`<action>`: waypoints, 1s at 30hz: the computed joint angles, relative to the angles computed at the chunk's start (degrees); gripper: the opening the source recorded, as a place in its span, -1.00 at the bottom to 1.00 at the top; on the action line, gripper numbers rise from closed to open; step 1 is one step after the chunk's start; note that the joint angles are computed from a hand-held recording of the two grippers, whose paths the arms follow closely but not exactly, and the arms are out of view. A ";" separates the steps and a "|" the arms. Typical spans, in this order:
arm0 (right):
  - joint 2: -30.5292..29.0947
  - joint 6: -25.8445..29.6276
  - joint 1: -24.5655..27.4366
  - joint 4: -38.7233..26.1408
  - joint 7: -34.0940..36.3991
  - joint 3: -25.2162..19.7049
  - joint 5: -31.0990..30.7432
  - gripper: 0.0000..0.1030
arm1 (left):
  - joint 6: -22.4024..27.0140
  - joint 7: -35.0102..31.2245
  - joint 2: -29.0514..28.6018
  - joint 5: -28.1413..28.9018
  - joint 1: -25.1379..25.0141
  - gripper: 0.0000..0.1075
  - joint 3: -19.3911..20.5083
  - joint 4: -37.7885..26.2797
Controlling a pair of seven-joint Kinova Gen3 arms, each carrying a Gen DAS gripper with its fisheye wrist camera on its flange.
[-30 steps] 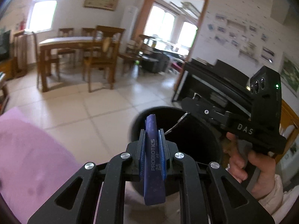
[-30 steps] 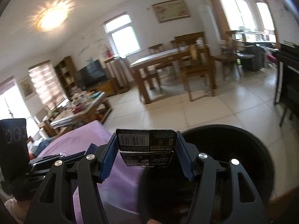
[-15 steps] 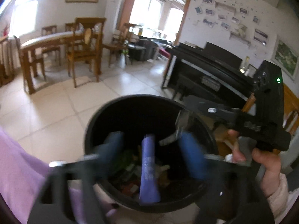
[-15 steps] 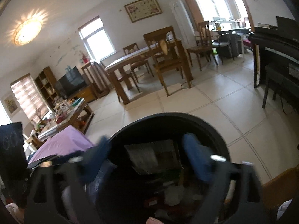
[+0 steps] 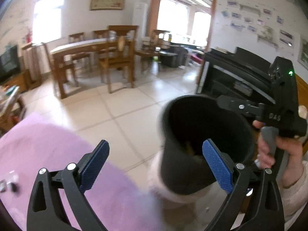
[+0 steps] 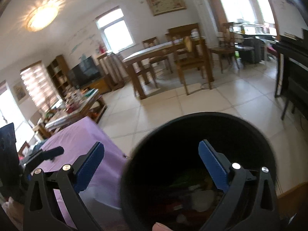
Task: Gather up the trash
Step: 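Carry the probiotics stick and battery card over the black bin and release both, then grasp the black battery pack with the left tool while the right tool grasps the clear lid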
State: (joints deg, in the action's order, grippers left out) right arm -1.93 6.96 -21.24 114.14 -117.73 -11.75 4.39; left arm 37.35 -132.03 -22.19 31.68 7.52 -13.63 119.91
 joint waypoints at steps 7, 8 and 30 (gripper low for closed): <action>7.41 5.26 -7.72 -9.50 0.92 -3.74 3.96 0.89 | 9.87 -16.01 -0.30 1.33 -15.12 0.78 -14.86 -1.93; 8.53 5.86 -8.62 -10.89 2.14 -4.01 3.30 0.89 | 11.34 -18.34 0.97 2.24 -16.74 0.78 -16.96 -3.16; 42.40 42.96 -31.37 -66.33 23.71 0.88 -4.55 0.48 | 49.24 -63.75 43.81 23.87 -35.41 0.30 -41.88 -32.98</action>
State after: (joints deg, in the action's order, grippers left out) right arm 40.48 49.92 -52.61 47.81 -94.02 -10.86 -0.16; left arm 86.59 -195.78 21.63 55.55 -27.89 -55.51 86.93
